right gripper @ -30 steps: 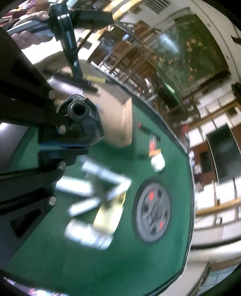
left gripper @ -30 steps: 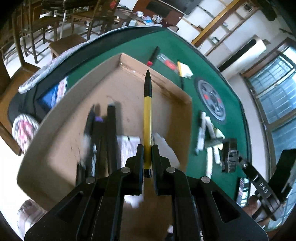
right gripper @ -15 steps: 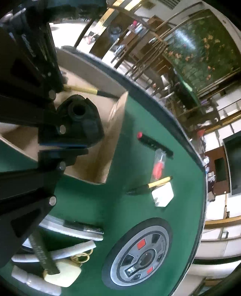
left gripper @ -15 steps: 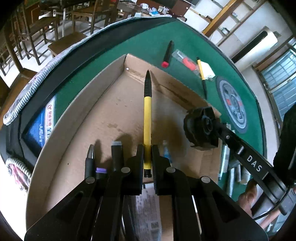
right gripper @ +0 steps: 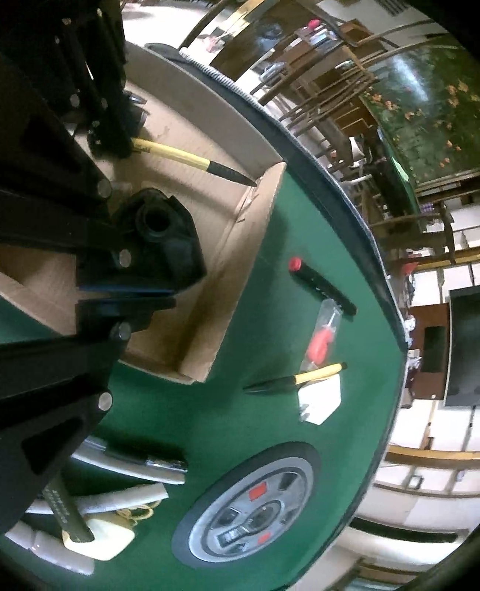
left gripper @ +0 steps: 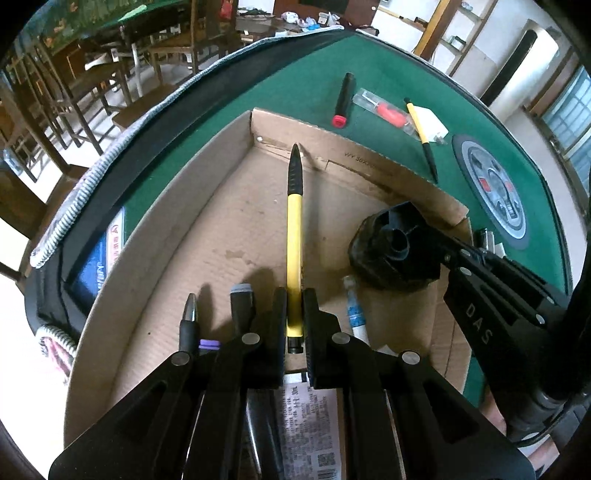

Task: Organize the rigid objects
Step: 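Carry the yellow pen and black rubber holder into the tray and open both tools, then move both open tools back over the pile, then grasp the thin black pen with the right tool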

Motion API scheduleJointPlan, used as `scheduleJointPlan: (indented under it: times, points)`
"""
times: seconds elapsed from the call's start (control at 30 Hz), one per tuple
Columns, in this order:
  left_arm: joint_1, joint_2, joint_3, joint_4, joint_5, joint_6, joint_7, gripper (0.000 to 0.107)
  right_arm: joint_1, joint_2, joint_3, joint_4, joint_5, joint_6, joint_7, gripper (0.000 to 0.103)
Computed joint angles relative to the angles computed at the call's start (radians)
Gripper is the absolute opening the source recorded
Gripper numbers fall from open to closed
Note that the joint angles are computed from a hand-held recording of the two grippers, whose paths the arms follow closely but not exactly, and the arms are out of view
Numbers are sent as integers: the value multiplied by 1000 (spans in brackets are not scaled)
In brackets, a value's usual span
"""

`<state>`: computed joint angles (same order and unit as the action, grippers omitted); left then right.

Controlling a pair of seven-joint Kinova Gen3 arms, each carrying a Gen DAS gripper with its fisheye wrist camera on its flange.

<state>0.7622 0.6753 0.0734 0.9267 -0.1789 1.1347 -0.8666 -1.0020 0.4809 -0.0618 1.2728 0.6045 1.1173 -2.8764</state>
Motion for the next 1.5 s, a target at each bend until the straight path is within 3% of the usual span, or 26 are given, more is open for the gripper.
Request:
scheduleJointPlan:
  times: [0.13, 0.27, 0.37, 0.47, 0.53, 0.57, 0.7, 0.9, 1.0, 1.17, 1.3, 1.5]
  points:
    - [5, -4, -7, 10, -8, -6, 16, 8, -10, 2, 4, 5, 20, -2, -4, 1]
    - [-13, -27, 0, 55, 8, -48, 33, 10, 5, -21, 3, 54, 25, -69, -33, 3]
    - [-27, -40, 9, 76, 23, -68, 37, 19, -23, -34, 64, 84, -6, -130, -31, 3]
    - [-37, -83, 17, 146, 36, -139, 39, 39, 48, -77, -10, 161, 21, -236, -88, 6]
    - [-19, -107, 8, 171, 13, -151, 56, 41, 87, -109, -49, 211, 40, -313, -129, 27]
    - [-7, -122, 2, 189, -2, -161, 72, 41, 79, -120, -42, 228, 59, -334, -152, 31]
    - [29, -200, 3, 290, -51, -236, 132, 41, 24, -170, -8, 270, 94, -362, -182, 31]
    - [52, -304, 64, 439, -53, -378, 188, 44, 73, -335, -147, 489, 162, -517, -343, 31]
    - [78, -307, 93, 447, -57, -401, 190, 45, 7, -407, -156, 570, 209, -470, -465, 31]
    - [129, -256, 116, 367, -56, -346, 155, 45, -2, -493, -272, 649, 239, -305, -647, 39]
    - [166, -231, 113, 333, -50, -317, 147, 45, 31, -521, -336, 668, 215, -219, -676, 43]
    - [218, -197, 91, 277, -61, -256, 156, 45, 105, -550, -386, 713, 175, -225, -681, 43]
